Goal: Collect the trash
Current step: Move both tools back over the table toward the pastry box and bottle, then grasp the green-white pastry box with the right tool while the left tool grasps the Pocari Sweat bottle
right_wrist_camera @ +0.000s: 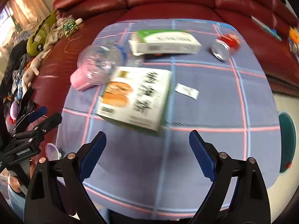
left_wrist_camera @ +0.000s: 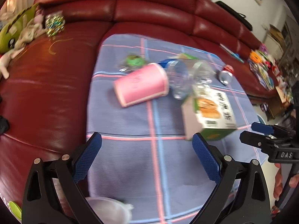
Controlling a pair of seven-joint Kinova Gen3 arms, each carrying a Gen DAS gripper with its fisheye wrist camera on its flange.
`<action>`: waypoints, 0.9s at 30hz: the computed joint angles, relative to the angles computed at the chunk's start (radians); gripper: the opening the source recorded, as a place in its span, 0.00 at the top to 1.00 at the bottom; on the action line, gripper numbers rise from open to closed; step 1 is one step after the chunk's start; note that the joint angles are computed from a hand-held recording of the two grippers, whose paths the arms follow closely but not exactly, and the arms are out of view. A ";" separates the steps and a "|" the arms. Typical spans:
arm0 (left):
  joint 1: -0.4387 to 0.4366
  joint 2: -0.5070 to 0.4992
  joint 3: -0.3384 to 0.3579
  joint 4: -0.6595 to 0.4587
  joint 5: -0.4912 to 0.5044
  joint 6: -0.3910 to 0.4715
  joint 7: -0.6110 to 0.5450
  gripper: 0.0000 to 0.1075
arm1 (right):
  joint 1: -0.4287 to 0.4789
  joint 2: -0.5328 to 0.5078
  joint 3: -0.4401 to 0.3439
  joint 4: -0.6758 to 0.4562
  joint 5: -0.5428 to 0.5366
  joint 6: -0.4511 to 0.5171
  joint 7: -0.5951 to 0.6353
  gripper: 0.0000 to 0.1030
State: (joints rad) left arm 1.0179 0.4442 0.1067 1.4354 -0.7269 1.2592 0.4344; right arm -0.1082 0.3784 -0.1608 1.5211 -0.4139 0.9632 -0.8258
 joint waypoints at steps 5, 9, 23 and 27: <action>-0.021 -0.057 0.008 0.102 0.012 -0.033 0.075 0.10 | -0.093 -0.043 -0.013 0.068 0.059 -0.116 -0.037 0.12; -0.038 -0.083 0.025 0.141 0.012 -0.028 0.103 0.09 | -0.190 -0.054 -0.007 0.117 0.164 -0.221 -0.115 0.12; -0.103 -0.072 0.039 0.143 -0.002 -0.133 0.055 0.09 | -0.104 0.009 0.016 0.082 0.229 -0.282 -0.214 0.12; -0.105 -0.045 0.026 0.097 0.000 -0.160 -0.002 0.09 | -0.077 0.023 0.031 0.076 0.228 -0.313 -0.235 0.12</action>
